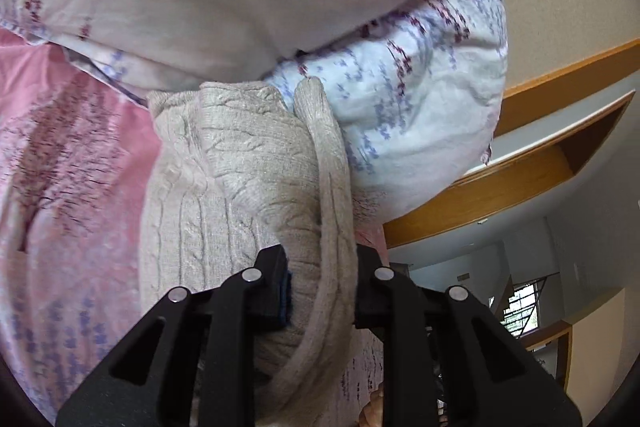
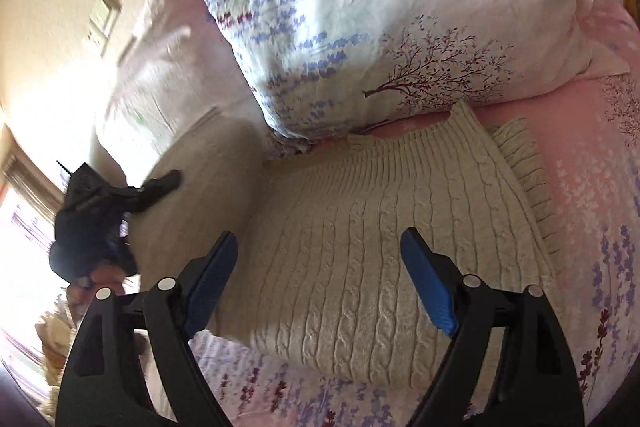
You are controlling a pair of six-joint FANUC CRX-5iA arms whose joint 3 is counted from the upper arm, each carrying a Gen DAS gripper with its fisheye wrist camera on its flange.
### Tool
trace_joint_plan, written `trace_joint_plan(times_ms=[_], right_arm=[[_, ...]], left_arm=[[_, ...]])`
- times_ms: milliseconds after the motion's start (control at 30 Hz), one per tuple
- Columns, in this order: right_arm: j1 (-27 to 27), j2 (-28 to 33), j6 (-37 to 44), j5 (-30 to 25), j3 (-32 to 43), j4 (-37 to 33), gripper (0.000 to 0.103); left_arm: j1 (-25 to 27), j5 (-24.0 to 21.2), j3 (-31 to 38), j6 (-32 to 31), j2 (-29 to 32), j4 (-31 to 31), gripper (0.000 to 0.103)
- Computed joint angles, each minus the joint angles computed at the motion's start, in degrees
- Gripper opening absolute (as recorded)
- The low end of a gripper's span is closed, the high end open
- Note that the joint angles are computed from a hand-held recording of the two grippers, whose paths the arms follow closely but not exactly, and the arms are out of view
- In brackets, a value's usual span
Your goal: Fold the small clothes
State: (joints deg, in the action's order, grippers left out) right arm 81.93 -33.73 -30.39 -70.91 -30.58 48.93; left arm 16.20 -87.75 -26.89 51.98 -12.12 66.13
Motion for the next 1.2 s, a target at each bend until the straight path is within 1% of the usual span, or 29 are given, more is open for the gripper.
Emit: trace_joint_plan(times_ms=[100,200,233,300,333,367,400,433,467,500,533,600,667,700,733,767,833,867,933,967,1033,1067,1200], right_arm=[[0.31,-3.17,-1.84,1.10,-1.98,0.90,0.089],[1.68,-7.34,-6.72,1.62,-5.26,2.38,0.090],[2.98,-9.00,-9.33,1.19,-6.63,3.33,0.091],[4.82,-13.19,-15.64,2.10,-10.31,5.44,0.093],[5.24,-15.36,-18.43,2.92,-12.20,6.45,0.094],[3.80,-16.66,-19.19,5.16,-13.28,6.03,0.095],[3.25,-17.62,-19.71,6.37,-13.95,5.33,0.095],[3.81,-18.23,-19.89,5.99,-14.11,5.04,0.095],[3.16,-18.19,-19.31,6.66,-14.01,4.26,0.095],[2.64,-18.37,-19.69,7.42,-14.33,4.00,0.095],[1.43,-18.53,-19.62,8.89,-14.56,3.54,0.095],[0.10,-19.05,-20.33,10.81,-15.28,3.03,0.095],[-1.33,-18.69,-19.13,11.70,-14.90,1.97,0.093],[-1.87,-18.49,-18.15,11.65,-14.43,0.98,0.092],[-1.78,-18.23,-17.21,10.72,-13.77,-0.15,0.087],[-2.31,-17.51,-15.56,10.00,-12.68,-2.04,0.083],[-2.81,-16.68,-13.82,8.38,-11.33,-4.54,0.066],[-3.15,-16.16,-13.08,7.47,-10.69,-5.72,0.058],[-3.22,-14.26,-10.87,4.03,-8.84,-8.12,0.023],[-2.88,-12.95,-9.16,1.83,-7.69,-8.80,0.019],[-1.22,-9.74,-5.96,-3.40,-5.03,-7.60,0.017],[-0.40,-7.98,-3.98,-5.94,-3.53,-6.26,0.017],[1.23,-2.78,2.03,-12.43,0.86,-1.08,0.016]], left_arm=[[-7.04,3.13,-1.31,1.78,-0.39,1.62,0.020],[-14.20,6.09,-2.09,2.50,-0.04,1.92,0.020],[-16.44,6.11,-1.81,2.51,0.79,1.44,0.020],[-19.93,4.34,-0.80,4.08,3.61,0.24,0.025],[-20.77,3.39,-0.91,5.36,4.59,0.32,0.027],[-21.17,2.44,-1.42,5.40,5.28,1.36,0.030],[-21.07,1.52,-2.04,4.46,5.66,2.85,0.030],[-20.38,1.01,-2.43,4.04,5.46,3.68,0.030],[-19.32,0.76,-2.70,3.61,4.94,4.22,0.035],[-18.04,0.57,-2.62,3.25,4.27,4.08,0.043],[-16.33,0.53,-2.29,2.86,3.29,3.27,0.047],[-12.64,0.97,-1.03,1.72,1.24,0.22,0.057],[-9.12,2.60,0.62,0.77,-1.22,-5.13,0.063],[-7.64,3.30,1.42,0.34,-2.22,-7.89,0.064],[-6.55,3.95,2.11,-0.08,-3.06,-10.49,0.064],[-5.02,3.70,2.57,-1.21,-3.52,-12.59,0.065],[-3.07,3.07,2.83,-2.48,-3.89,-15.94,0.066],[-2.19,2.33,2.83,-3.21,-3.44,-16.66,0.066],[-0.74,1.12,2.32,-4.35,-2.98,-17.70,0.066],[-0.88,0.87,2.30,-4.28,-2.83,-18.10,0.066],[0.12,-0.48,1.59,-5.89,-2.62,-18.79,0.066],[-0.24,-0.57,1.53,-6.03,-2.56,-18.92,0.066],[-0.72,-1.17,1.16,-7.31,-2.73,-19.04,0.067]])
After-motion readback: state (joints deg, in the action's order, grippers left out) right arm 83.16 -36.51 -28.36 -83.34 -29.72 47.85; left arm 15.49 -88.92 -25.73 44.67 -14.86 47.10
